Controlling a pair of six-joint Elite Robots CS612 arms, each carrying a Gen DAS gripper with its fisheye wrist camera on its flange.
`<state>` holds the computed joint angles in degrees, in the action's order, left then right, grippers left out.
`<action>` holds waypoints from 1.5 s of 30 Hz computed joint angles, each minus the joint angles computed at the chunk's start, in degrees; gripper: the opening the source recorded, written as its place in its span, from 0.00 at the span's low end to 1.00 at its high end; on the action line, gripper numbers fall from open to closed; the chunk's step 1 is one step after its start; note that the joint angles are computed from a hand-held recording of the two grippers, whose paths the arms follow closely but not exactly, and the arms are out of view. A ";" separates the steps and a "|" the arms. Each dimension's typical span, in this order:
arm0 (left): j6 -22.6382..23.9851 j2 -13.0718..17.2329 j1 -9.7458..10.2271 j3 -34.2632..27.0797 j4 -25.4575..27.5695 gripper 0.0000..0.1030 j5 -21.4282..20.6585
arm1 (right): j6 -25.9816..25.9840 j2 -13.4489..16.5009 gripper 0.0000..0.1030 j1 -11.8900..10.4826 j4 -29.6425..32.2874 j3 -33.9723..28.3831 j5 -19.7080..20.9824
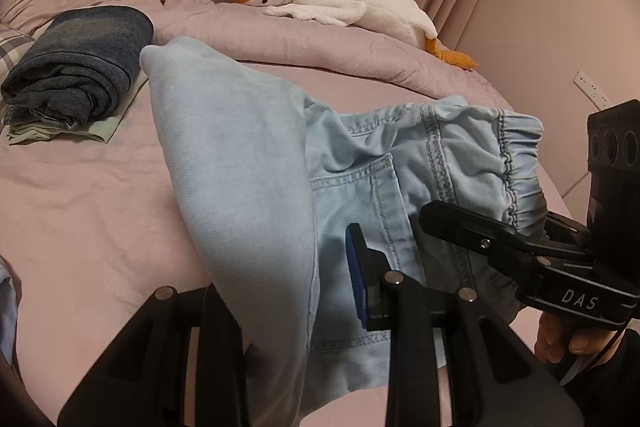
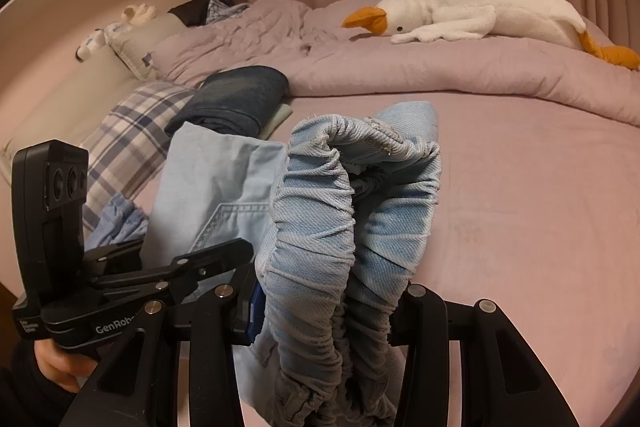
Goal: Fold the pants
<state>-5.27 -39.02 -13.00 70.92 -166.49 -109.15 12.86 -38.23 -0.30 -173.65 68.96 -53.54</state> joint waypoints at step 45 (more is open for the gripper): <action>0.54 3.11 -0.10 -5.39 6.55 0.27 1.11 | 0.90 2.40 0.44 1.09 5.37 -4.62 -0.60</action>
